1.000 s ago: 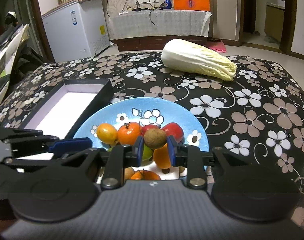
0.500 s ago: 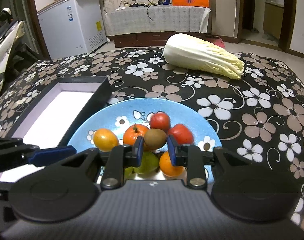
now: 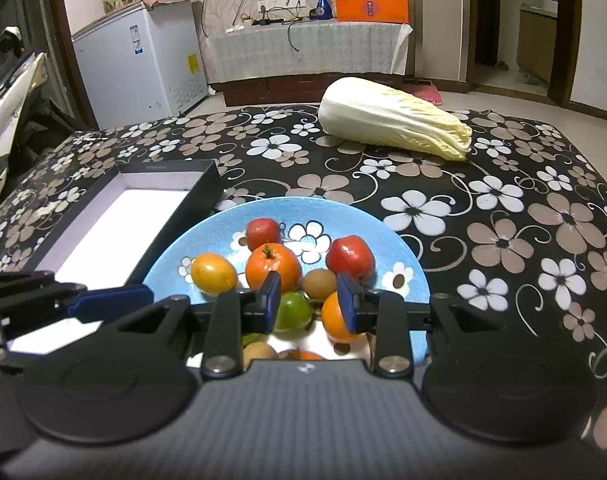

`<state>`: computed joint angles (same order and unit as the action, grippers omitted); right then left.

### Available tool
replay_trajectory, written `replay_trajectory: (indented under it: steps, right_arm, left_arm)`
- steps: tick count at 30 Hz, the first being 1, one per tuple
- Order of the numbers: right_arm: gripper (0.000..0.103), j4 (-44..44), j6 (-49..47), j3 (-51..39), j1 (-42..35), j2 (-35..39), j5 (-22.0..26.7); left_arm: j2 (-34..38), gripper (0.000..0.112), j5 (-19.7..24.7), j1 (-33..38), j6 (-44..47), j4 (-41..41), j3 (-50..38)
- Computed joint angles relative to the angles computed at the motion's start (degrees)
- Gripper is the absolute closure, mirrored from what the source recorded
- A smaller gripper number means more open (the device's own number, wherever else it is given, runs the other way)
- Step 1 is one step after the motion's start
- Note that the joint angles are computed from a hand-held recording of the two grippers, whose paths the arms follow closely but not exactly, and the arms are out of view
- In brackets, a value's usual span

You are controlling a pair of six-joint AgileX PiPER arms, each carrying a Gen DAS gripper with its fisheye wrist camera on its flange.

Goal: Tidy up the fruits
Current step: 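Open both grippers to release the small fruits onto the plate, then lift both open grippers away from the blue plate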

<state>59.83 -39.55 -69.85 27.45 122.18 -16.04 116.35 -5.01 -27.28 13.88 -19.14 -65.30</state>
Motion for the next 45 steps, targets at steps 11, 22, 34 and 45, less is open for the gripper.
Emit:
replay_trajectory:
  steps: [11, 22, 34, 45]
  right_arm:
    - [0.056, -9.82, 15.79, 12.19, 2.82, -7.25, -8.34]
    - [0.046, -7.72, 20.41, 21.7, 6.84, -12.53, -14.97]
    - [0.046, -7.32, 23.14, 25.91, 7.95, -14.46, -17.19]
    - [0.046, -6.13, 21.61, 25.14, 7.23, -13.92, -15.26]
  left_arm:
    - [-4.63, 0.061, -2.51, -4.26, 21.56, -23.42, 6.25]
    - [-10.02, 0.039, -7.83, -10.23, 24.92, -29.64, 14.67]
    - [-12.61, 0.016, -11.47, -13.42, 27.35, -32.84, 18.7]
    - [-11.56, 0.015, -9.74, -13.15, 28.29, -33.39, 17.66]
